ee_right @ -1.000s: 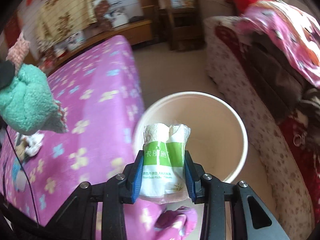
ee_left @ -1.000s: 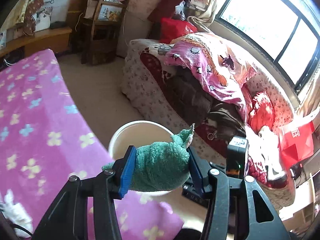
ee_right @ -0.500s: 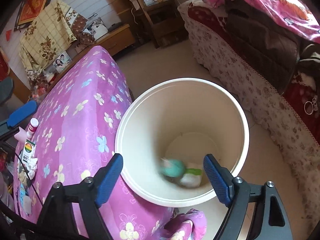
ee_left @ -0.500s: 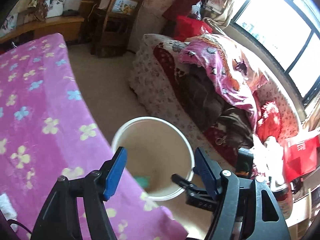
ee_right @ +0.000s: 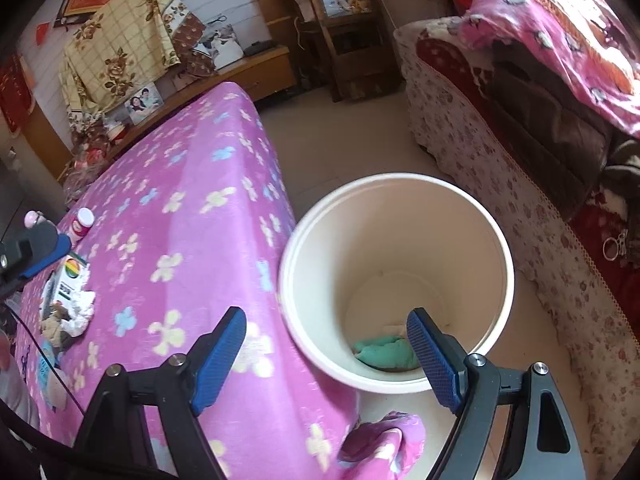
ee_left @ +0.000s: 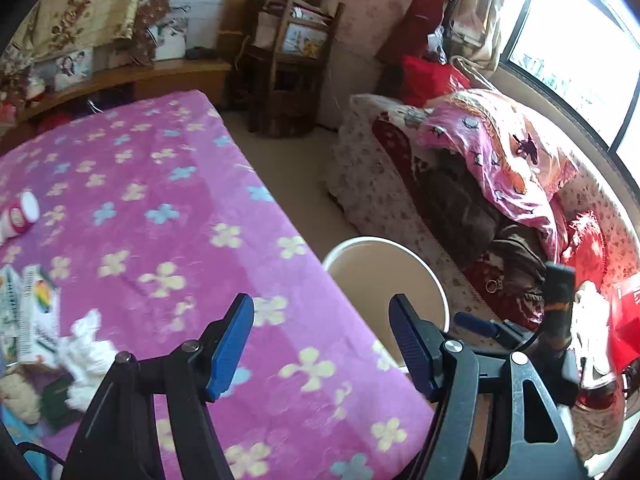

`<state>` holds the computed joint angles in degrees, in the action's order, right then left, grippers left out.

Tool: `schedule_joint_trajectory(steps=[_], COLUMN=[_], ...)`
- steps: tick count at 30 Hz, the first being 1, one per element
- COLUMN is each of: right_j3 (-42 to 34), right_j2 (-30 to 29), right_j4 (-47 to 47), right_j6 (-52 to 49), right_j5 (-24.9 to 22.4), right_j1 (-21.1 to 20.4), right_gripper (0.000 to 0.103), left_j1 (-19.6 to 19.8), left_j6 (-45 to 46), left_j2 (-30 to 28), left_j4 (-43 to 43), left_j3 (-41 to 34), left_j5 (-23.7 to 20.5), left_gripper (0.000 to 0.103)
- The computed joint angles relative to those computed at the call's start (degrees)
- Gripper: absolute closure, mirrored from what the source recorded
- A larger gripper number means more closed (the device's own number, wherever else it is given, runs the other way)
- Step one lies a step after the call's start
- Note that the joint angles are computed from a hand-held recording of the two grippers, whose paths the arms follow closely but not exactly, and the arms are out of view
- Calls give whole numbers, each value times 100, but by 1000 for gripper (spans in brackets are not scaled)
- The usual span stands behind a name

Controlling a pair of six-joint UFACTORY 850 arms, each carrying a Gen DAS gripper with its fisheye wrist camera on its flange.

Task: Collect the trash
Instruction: 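Return to the table and grasp the white sponge with the left gripper while the right grasps crumpled tissue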

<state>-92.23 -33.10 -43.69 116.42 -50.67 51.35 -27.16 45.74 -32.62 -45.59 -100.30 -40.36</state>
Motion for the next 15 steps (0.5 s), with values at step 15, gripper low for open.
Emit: schedule_joint_trajectory(steps=[15], right_j3=[-2246], right_j2=[-940], right_j4=[234], right_j6=[-1453], right_j5=[-3], right_j1=[77], right_gripper=[18], left_j1=[832], left_j6=[838], left_j2=[1133], left_j4=[-163], left_j3=[1110], left_j5=[402], left_gripper=[32])
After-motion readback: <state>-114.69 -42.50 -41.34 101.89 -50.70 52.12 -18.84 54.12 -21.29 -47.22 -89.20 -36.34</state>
